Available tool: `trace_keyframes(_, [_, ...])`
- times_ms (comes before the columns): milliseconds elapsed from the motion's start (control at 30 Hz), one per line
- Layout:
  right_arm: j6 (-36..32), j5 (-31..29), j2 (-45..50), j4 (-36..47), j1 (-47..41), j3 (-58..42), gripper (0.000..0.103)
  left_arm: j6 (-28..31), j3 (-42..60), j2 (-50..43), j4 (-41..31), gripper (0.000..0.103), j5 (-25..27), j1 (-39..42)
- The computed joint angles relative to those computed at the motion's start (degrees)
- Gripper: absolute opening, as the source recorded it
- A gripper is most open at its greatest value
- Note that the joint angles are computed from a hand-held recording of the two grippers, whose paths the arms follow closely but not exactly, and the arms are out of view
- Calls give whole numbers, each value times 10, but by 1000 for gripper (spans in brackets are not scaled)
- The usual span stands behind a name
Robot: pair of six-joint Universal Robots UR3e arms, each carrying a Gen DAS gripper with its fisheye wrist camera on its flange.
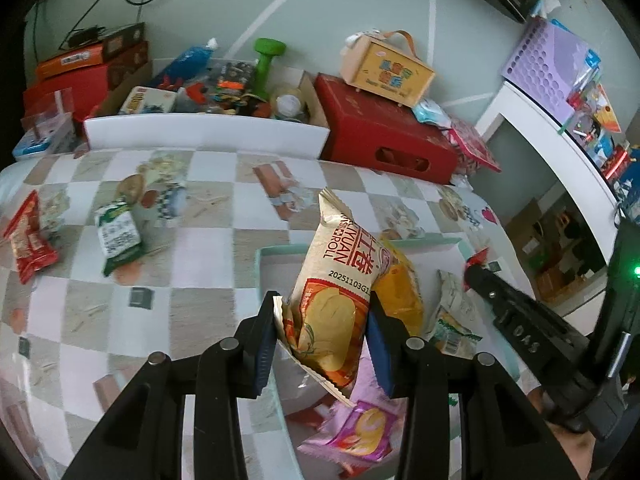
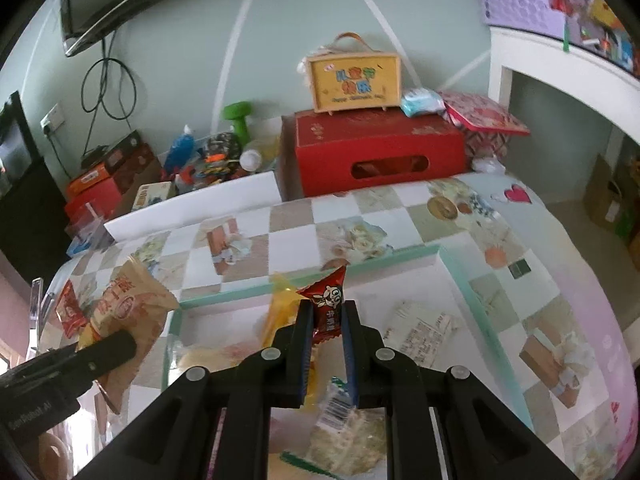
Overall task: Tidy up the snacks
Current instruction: 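Carry both items over the tray, then open both grippers to drop the bread and candy into the tray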
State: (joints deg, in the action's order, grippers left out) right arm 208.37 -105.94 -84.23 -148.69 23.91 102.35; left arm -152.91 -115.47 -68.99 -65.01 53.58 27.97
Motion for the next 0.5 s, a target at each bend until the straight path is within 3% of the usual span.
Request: trace_keyframes(500, [16, 43, -17, 2, -39, 44, 15, -42, -12, -40, 84, 43, 47, -127])
